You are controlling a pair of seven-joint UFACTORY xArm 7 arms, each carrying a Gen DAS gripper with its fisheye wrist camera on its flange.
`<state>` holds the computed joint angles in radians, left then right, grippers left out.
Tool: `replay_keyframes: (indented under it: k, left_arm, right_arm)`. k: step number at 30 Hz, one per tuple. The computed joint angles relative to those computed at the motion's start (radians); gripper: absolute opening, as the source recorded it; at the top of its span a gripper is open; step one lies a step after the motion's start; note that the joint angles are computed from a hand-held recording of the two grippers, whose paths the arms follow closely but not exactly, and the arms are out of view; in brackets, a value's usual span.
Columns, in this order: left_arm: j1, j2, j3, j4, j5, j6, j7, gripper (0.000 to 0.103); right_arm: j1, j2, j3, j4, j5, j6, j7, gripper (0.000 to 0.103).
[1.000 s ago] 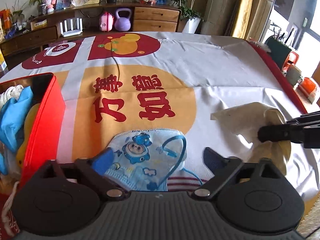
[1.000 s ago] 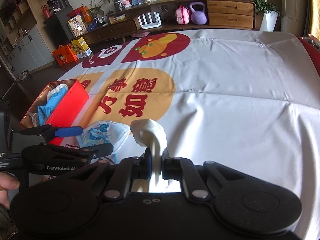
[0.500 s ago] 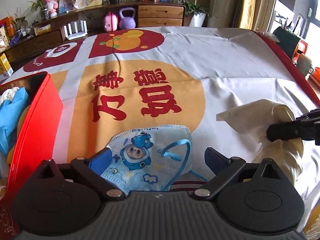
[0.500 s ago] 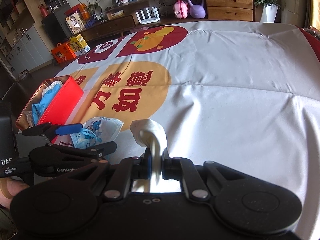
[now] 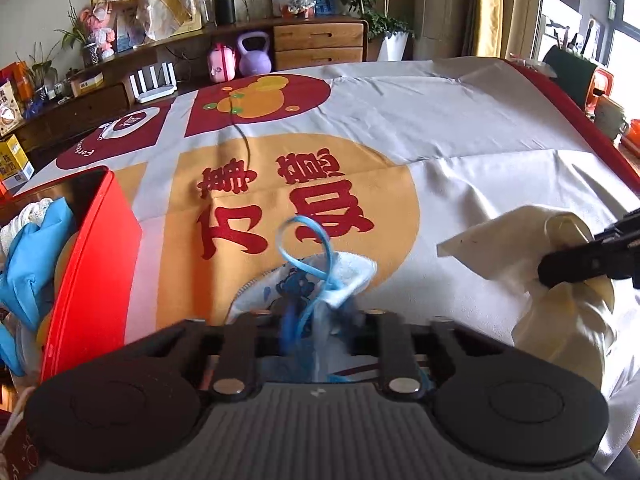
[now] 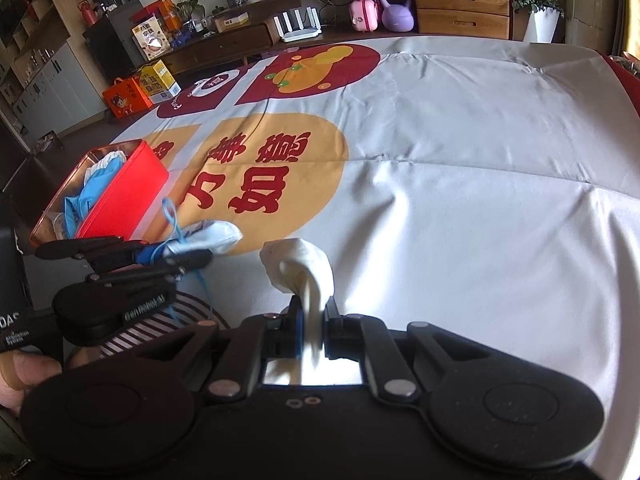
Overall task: Organize soft objects
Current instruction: 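Lift and carry the white cloth with the right tool while the left tool carries the mask, then lower the white cloth into the tin box with the right tool while the left tool lowers the mask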
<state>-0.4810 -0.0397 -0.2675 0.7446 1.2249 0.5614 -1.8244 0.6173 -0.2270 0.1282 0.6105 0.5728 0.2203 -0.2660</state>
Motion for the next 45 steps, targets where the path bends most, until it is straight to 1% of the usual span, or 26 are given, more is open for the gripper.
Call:
replay_keyframes:
  k: [5, 10, 15, 18, 24, 31, 38, 45]
  left_arm:
    - [0.016, -0.047, 0.001, -0.036, 0.001, -0.033, -0.026, 0.01]
    - [0.04, -0.13, -0.018, -0.085, -0.013, -0.054, -0.049, 0.01]
    - [0.077, -0.255, -0.055, -0.149, -0.074, -0.077, -0.037, 0.01]
    - [0.097, -0.332, -0.07, -0.184, -0.133, -0.087, -0.007, 0.01]
    - [0.108, -0.48, -0.091, -0.242, -0.269, -0.07, 0.115, 0.01]
    - [0.093, -0.636, -0.076, -0.296, -0.457, -0.009, 0.311, 0.01]
    - [0.104, -0.8, -0.063, -0.342, -0.598, 0.068, 0.483, 0.01]
    - [0.149, -0.947, -0.054, -0.385, -0.688, 0.132, 0.624, 0.01]
  right_arm:
    - [0.003, -0.011, 0.008, 0.0, -0.012, -0.008, 0.029, 0.008]
    - [0.024, -0.041, 0.014, 0.0, -0.021, -0.014, 0.054, 0.008]
    - [0.045, -0.078, 0.023, 0.009, -0.052, -0.015, 0.096, 0.008]
    - [0.062, -0.09, 0.025, 0.025, -0.069, -0.014, 0.119, 0.008]
    - [0.072, -0.106, 0.052, 0.073, -0.136, -0.01, 0.185, 0.008]
    - [0.073, -0.069, 0.095, 0.179, -0.223, -0.002, 0.253, 0.008]
    - [0.065, 0.019, 0.144, 0.311, -0.304, -0.004, 0.304, 0.008]
    - [0.053, 0.14, 0.198, 0.462, -0.411, 0.005, 0.374, 0.008]
